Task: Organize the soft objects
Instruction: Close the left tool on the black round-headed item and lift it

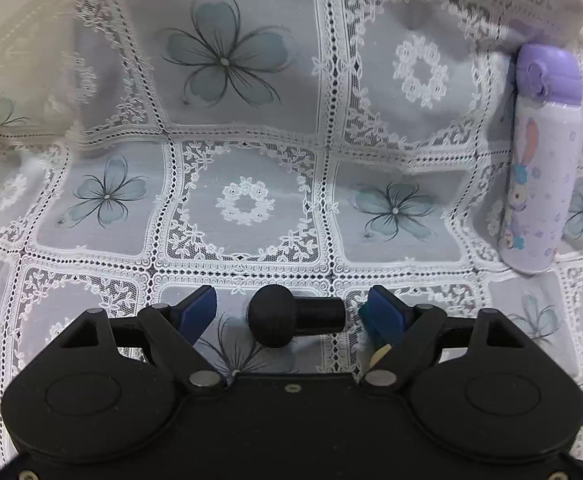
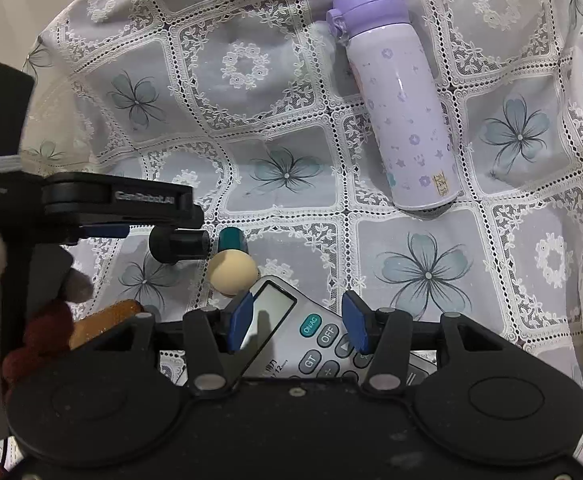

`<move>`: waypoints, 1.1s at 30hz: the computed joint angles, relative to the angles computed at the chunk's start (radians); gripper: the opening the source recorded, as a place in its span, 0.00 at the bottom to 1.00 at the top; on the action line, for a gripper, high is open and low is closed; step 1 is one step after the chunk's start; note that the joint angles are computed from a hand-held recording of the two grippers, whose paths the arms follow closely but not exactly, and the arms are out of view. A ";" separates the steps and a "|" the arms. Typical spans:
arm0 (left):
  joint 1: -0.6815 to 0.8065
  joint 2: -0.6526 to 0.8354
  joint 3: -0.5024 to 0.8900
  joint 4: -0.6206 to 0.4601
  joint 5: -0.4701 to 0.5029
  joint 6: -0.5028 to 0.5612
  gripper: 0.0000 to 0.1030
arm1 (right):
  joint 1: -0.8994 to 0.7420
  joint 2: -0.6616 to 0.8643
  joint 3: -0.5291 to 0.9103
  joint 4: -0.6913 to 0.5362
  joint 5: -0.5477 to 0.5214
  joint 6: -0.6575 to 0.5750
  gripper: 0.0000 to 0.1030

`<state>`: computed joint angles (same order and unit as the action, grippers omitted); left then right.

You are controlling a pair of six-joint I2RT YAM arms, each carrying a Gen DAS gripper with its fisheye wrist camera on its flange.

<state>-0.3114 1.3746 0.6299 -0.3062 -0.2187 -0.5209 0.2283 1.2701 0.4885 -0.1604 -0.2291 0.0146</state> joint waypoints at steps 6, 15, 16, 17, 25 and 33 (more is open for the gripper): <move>-0.012 0.040 -0.004 0.020 -0.024 0.007 0.76 | -0.013 -0.007 -0.003 -0.006 -0.009 -0.007 0.48; 0.036 0.080 -0.010 0.070 0.031 0.036 0.57 | 0.000 0.006 -0.002 -0.004 -0.004 -0.017 0.48; 0.043 0.075 -0.013 0.070 0.039 0.041 0.55 | 0.005 0.013 0.001 0.001 0.000 -0.017 0.48; 0.040 0.067 -0.015 0.062 0.030 0.042 0.54 | 0.009 0.017 0.003 0.004 0.003 -0.017 0.48; 0.110 -0.022 -0.088 0.035 -0.005 0.101 0.54 | 0.069 0.075 0.031 0.047 0.050 -0.026 0.48; 0.211 -0.081 -0.149 0.049 0.049 0.157 0.54 | 0.150 0.240 0.102 0.141 0.193 -0.033 0.49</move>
<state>-0.1001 1.2934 0.4810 -0.2577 -0.1693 -0.3640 0.3785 1.5101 0.5909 -0.0190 -0.0364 -0.0184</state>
